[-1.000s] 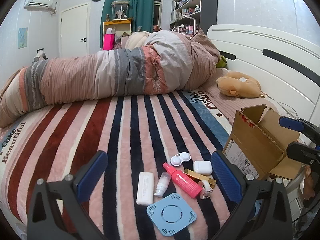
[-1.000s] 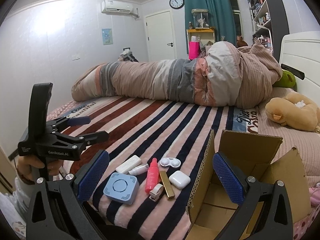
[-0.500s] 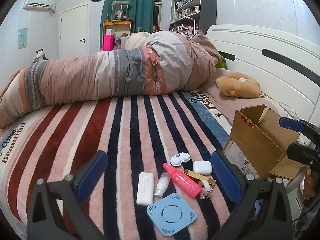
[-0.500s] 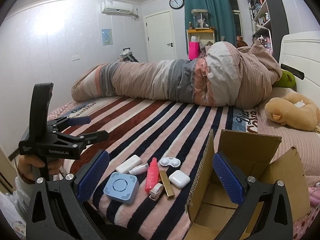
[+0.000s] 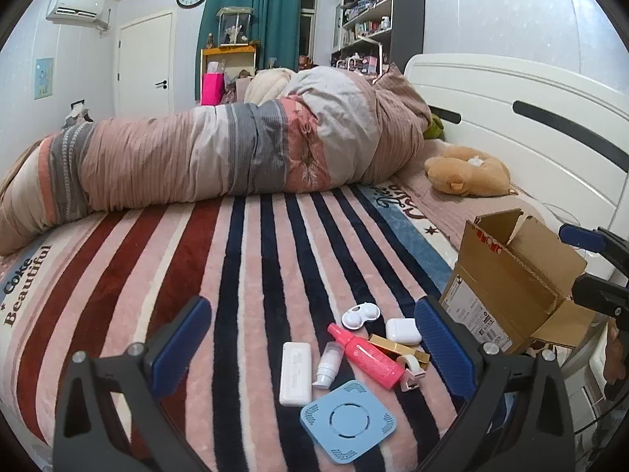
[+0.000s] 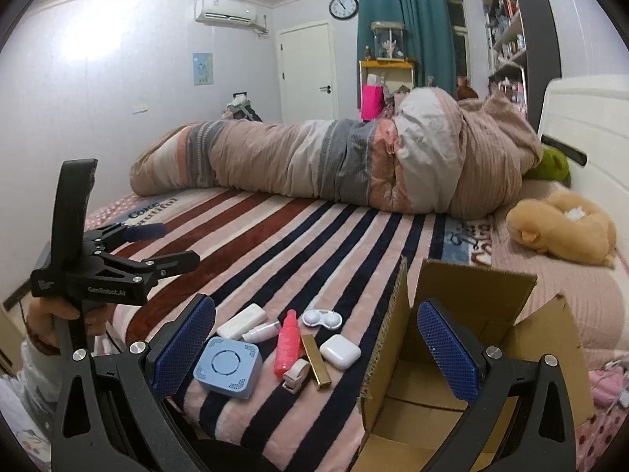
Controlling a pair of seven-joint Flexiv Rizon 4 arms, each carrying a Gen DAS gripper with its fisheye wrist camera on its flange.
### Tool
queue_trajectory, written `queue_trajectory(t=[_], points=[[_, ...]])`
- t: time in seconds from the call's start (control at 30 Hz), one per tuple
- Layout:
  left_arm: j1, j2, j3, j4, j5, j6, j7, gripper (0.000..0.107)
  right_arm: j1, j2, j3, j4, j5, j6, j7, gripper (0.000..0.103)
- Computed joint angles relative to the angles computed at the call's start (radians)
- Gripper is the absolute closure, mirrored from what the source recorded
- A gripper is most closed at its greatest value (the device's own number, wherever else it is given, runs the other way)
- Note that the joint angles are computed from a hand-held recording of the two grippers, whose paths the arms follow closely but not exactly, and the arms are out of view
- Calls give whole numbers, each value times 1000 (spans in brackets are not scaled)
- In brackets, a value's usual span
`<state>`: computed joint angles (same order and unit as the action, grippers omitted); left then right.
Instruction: Organize rigid objects
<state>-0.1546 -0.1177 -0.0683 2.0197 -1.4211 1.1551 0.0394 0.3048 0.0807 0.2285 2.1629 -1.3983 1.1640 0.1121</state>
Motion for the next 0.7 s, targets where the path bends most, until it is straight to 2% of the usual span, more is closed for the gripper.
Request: queue_trajectory(t=[0.17, 0.2, 0.27, 0.3, 0.37, 0.43, 0.47, 0.5, 0.57, 0.63, 0.7], points=[[35, 4, 19, -12, -58, -69, 56, 4, 40, -40, 14, -58, 41, -40, -89, 8], [41, 4, 22, -13, -81, -82, 76, 4, 49, -57, 12, -74, 50, -29, -108, 8], [57, -1, 33, -16, -91, -107, 96, 4, 64, -99, 1, -106, 55, 22, -155, 15], [63, -7, 35, -19, -86, -108, 98, 4, 75, -118, -2, -121, 77, 36, -187, 21], [73, -29, 35, -28, -81, -89, 115, 4, 101, -168, -4, -152, 168, 65, -281, 24], [81, -49, 32, -35, -80, -69, 131, 4, 125, -231, 5, -184, 352, 98, -435, 25], [88, -65, 32, -41, -63, -67, 123, 4, 131, -274, 31, -211, 504, 99, -554, 25], [98, -81, 32, -47, -38, -72, 105, 4, 132, -303, 51, -230, 605, 93, -629, 25], [124, -113, 31, -60, 28, -104, 65, 4, 124, -368, 105, -295, 808, 19, -785, 25], [143, -145, 20, -71, 53, -104, 51, 4, 129, -404, 119, -326, 906, -45, -847, 25], [144, -172, -1, -76, 20, -51, 84, 4, 144, -437, 115, -362, 971, -114, -887, 25]])
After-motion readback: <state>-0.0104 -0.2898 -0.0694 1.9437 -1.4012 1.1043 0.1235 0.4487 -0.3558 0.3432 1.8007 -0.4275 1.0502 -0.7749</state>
